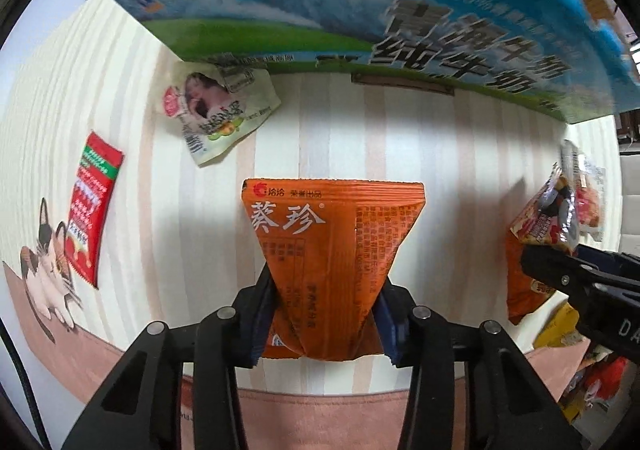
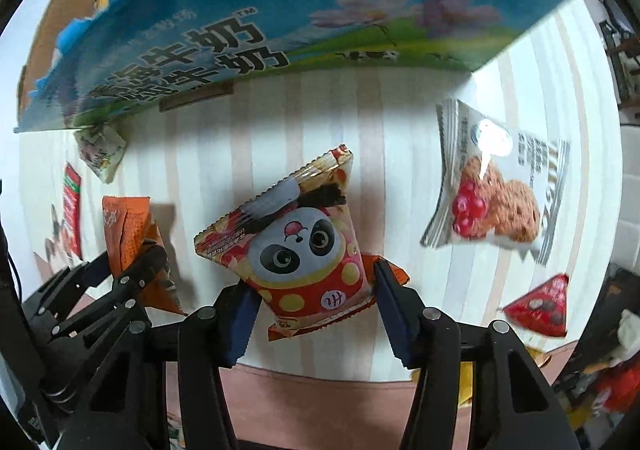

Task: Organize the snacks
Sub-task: 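Grasp the orange bag with left tool while right tool grasps panda-print bag, then lower both bags into the box and open both tools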

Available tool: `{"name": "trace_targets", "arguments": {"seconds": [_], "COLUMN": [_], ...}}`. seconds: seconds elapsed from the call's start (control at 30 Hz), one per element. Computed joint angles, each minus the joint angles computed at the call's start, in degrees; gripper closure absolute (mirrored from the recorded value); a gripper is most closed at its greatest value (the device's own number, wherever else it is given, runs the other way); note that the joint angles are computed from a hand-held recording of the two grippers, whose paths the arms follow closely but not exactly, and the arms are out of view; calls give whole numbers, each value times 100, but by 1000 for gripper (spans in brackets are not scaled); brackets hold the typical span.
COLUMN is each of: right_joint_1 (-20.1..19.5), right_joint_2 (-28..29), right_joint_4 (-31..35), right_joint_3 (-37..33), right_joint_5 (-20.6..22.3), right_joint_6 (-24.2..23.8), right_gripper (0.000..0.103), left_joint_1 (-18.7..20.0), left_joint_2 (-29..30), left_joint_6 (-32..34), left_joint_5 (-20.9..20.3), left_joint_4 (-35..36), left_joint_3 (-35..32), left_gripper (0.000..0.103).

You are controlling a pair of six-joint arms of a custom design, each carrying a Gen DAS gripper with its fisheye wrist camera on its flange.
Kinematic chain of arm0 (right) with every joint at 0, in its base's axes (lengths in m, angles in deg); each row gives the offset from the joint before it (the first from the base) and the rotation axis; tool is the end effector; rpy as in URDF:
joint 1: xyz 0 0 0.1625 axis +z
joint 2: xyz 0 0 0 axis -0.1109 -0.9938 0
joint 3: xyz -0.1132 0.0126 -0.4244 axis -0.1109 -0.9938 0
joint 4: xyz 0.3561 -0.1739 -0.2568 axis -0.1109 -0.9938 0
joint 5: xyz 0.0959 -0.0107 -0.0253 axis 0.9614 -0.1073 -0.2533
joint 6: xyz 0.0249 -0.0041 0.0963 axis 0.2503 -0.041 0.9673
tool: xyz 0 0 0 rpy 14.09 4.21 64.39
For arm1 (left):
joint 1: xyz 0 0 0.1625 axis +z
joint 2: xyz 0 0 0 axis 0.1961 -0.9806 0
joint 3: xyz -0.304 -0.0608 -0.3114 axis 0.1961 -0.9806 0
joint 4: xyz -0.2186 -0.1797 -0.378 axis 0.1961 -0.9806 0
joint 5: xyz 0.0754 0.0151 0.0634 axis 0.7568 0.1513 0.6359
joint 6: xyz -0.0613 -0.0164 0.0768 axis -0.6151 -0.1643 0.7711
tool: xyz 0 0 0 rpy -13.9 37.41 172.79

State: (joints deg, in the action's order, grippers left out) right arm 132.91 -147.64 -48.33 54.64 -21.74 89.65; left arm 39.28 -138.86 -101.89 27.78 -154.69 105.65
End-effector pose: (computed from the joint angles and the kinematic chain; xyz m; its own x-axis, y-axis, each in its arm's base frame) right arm 0.3526 -0.3116 0.0973 -0.7382 0.4593 0.4941 0.4370 0.8835 -0.1684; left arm -0.1294 -0.4463 0.2958 -0.6904 0.3793 -0.6160 0.2600 0.9247 0.2780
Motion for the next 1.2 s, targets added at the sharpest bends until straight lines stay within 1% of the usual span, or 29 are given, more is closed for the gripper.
{"name": "trace_targets", "arguments": {"seconds": [0.13,0.27,0.37,0.43,0.5,0.53,0.57,0.67,0.73,0.83,0.9,1.03,1.2], "right_joint_1": [308,585,753,832,835,811,784,467,227,-94,-300,-571,-926], "right_joint_2": [-330,-635,-827,-914,-981,-918,-924,-879,-890,-799,-768,-694,-540], "right_joint_4": [-58,57,252,432,613,666,797,926,1022,1121,1172,1311,1167], "right_joint_3": [46,-93,-327,-529,-763,-909,-1049,-1316,-1464,-1653,-1728,-1817,-1766], "right_joint_5": [67,-22,-171,-287,-446,-526,-650,-912,-1002,-1141,-1166,-1160,-1145], "right_joint_6": [200,262,255,245,161,119,83,-195,-322,-457,-554,-676,-905], "right_gripper": [47,49,50,50,50,50,50,50,50,50,50,50,50], "left_joint_1": [-343,-627,-797,-906,-904,-883,-852,-775,-621,-485,-419,-331,-256], "left_joint_2": [-283,-384,-226,22,337,526,683,1212,1613,2119,2356,2692,2915], "left_joint_6": [-76,-12,79,159,283,378,460,515,515,553,571,555,483], "left_joint_5": [-158,-274,-404,-463,-495,-487,-470,-387,-482,-398,-325,-218,-255], "left_joint_4": [191,266,203,102,-41,-124,-158,-153,-64,68,139,292,430], "left_joint_3": [-117,-433,-862,-1172,-1485,-1652,-1791,-2263,-2613,-3016,-3179,-3382,-3473], "left_gripper": [63,63,63,63,63,63,63,63,63,63,63,63,63]}}
